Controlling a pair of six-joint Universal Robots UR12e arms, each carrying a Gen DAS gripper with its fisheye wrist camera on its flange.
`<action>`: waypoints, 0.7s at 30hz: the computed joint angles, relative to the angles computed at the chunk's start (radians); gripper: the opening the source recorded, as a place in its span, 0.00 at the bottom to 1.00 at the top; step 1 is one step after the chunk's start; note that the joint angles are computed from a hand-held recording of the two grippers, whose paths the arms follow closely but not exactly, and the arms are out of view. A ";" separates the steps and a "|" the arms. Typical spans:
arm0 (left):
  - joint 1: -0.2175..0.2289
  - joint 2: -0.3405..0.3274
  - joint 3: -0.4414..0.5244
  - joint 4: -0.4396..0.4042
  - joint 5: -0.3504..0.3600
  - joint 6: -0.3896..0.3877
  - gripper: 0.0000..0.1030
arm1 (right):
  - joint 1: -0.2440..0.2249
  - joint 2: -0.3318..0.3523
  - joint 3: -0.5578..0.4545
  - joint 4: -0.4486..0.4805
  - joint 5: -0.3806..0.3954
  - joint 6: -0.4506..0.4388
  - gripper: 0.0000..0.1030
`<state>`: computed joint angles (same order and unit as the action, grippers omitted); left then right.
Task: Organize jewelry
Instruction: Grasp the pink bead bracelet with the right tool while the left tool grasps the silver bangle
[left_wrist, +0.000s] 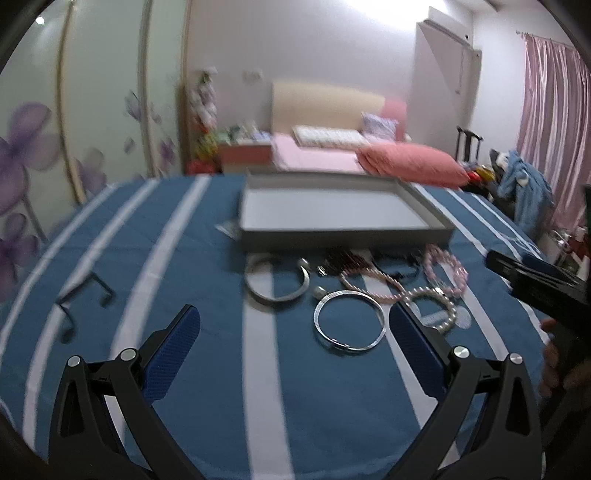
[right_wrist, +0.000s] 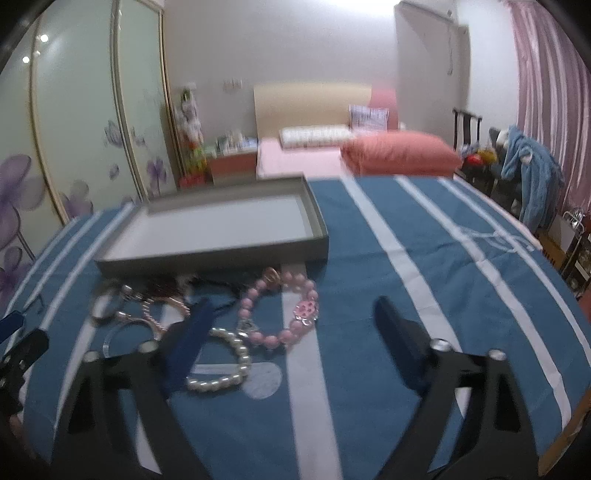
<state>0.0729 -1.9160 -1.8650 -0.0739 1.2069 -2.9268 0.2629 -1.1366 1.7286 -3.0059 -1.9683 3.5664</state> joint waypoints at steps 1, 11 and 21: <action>-0.003 -0.002 0.010 -0.034 -0.002 0.011 0.98 | -0.010 0.006 -0.013 0.037 0.023 0.010 0.69; -0.048 -0.038 0.086 -0.213 0.100 0.086 0.98 | -0.047 0.053 -0.098 0.274 0.114 0.068 0.44; -0.078 -0.067 0.126 -0.276 0.168 0.119 0.98 | -0.053 0.046 -0.074 0.262 0.095 0.069 0.23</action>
<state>-0.0049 -1.9830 -1.7394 -0.3503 1.3746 -2.8081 0.2100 -1.0905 1.6542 -2.7440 -1.8736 3.6350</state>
